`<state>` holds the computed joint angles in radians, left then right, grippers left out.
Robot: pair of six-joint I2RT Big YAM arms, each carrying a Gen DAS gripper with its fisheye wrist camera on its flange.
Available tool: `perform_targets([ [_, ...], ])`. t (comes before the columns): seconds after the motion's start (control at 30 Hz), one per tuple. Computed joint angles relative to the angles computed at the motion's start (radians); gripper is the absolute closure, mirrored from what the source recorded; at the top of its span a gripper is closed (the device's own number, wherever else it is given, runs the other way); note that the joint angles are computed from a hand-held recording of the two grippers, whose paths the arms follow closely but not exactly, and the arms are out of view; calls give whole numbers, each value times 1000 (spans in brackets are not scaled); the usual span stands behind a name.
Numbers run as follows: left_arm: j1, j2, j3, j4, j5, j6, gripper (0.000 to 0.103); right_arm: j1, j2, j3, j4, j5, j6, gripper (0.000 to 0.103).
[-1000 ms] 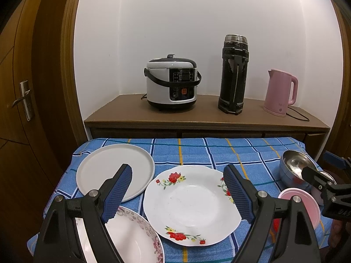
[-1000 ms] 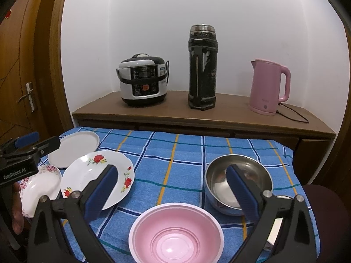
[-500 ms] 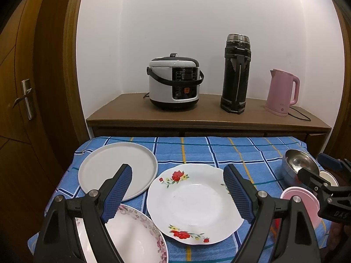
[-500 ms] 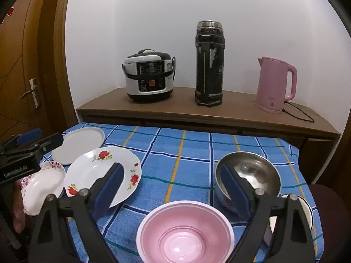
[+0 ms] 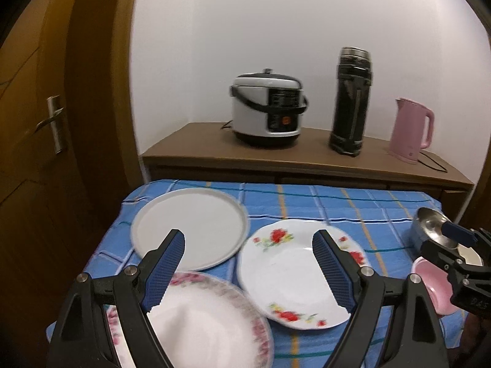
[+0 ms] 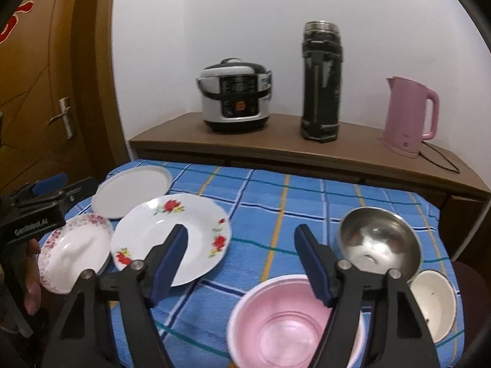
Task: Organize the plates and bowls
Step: 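Move the left tool onto the pink-floral plate rim and close it, then lift the pink-floral plate off the cloth with the left tool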
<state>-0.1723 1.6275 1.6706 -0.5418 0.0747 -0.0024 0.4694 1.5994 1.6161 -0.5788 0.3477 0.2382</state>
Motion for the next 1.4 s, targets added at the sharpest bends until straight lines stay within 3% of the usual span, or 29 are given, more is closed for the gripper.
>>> perform_targets([
  [0.23,64,-24,-59,4,-72,-19,16,27,60,53,-29,-113,-39,48],
  [0.5,138,-34,-111,-16,-93,-40,16,66,137,132,-83,-286,-76,65],
  [0.63,161,-39,-129,-14,-87,-45,16,81,172,167,-110,-336,-94,71],
  [0.93,180,-23,-138,-30,-55,-42,16,103,248,255,-205,-366,-141,75],
  [1.1,189,-7,-128,-48,-30,-41,37,112,283,301,-255,-372,-159,83],
  [1.23,193,2,-125,-57,-15,-45,41,109,291,316,-266,-363,-150,83],
  [1.3,194,7,-123,-62,-7,-45,50,107,295,324,-274,-368,-149,83],
  [1.4,197,16,-117,-71,7,-43,51,103,297,331,-288,-366,-143,83],
])
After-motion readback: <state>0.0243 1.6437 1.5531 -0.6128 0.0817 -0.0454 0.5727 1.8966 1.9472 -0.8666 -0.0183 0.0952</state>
